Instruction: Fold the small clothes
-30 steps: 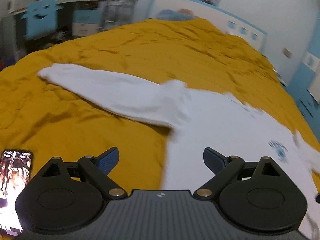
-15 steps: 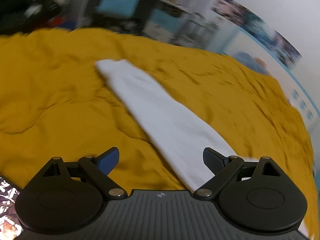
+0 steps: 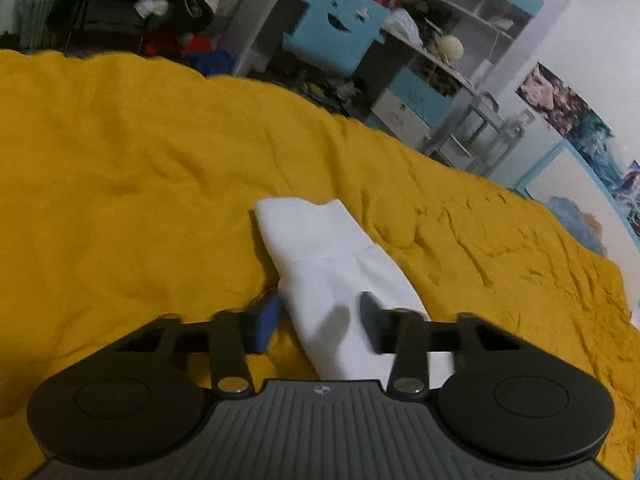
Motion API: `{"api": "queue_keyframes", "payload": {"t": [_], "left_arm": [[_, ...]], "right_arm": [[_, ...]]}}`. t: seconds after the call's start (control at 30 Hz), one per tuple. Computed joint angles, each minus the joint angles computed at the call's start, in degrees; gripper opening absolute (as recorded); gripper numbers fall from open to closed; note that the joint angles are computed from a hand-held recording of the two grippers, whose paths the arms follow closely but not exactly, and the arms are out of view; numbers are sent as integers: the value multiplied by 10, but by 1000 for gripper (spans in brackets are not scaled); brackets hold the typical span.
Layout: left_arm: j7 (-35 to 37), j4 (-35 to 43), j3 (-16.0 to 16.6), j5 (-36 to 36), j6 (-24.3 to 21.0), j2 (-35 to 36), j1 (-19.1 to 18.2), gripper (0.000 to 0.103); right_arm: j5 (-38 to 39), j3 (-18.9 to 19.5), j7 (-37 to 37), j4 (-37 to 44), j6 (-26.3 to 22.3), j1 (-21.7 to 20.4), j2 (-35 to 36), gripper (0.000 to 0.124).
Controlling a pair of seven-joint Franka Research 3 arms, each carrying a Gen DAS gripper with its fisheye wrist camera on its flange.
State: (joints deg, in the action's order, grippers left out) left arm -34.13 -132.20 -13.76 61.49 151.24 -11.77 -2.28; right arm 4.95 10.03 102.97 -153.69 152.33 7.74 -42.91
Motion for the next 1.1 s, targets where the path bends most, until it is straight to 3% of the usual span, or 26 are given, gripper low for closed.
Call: {"api": "queue_keyframes", "payload": {"t": [0.03, 0.07, 0.13, 0.23, 0.37, 0.43, 0.53, 0.67, 0.77, 0.87, 0.97, 1.03, 1.1], "left_arm": [[-26, -6, 2, 35, 32, -4, 8, 10], [-66, -14, -7, 82, 42, -15, 14, 7], [-75, -10, -31, 129, -4, -34, 6, 5], [-21, 4, -57, 157, -55, -51, -25, 3], [98, 45, -84, 192, -59, -45, -75, 1], [148, 66, -93, 222, -38, -31, -99, 1], [209, 103, -87, 248, 38, 5, -129, 1], [447, 143, -86, 129, 86, 66, -181, 1], [628, 163, -88, 0, 80, 111, -223, 5], [729, 146, -79, -120, 94, 124, -243, 13], [702, 123, -64, -138, 111, 110, -246, 17], [641, 118, -59, -117, 102, 97, -239, 28], [552, 109, -58, -79, 71, 72, -221, 52]], "right_arm": [[-2, 0, -1, 0, -4, -1, -1, 82], [-5, 2, 0, 1, -10, -3, 1, 82], [-5, 1, 2, 6, -20, -4, 8, 82], [5, -6, 7, 15, -29, 4, 21, 82], [26, -18, -7, 19, -23, 28, 28, 82], [23, -11, -8, 20, -23, 26, 30, 82], [13, 0, 2, 17, -23, 18, 23, 82], [-1, 6, 10, 9, -38, 9, 6, 82], [-6, 6, 20, 0, -46, 3, -9, 82], [-3, 0, 21, -8, -56, 7, -19, 82], [-1, -3, 16, -14, -60, 13, -29, 82], [0, -4, 9, -18, -57, 17, -33, 82], [0, -2, 5, -20, -53, 18, -33, 82]]}}
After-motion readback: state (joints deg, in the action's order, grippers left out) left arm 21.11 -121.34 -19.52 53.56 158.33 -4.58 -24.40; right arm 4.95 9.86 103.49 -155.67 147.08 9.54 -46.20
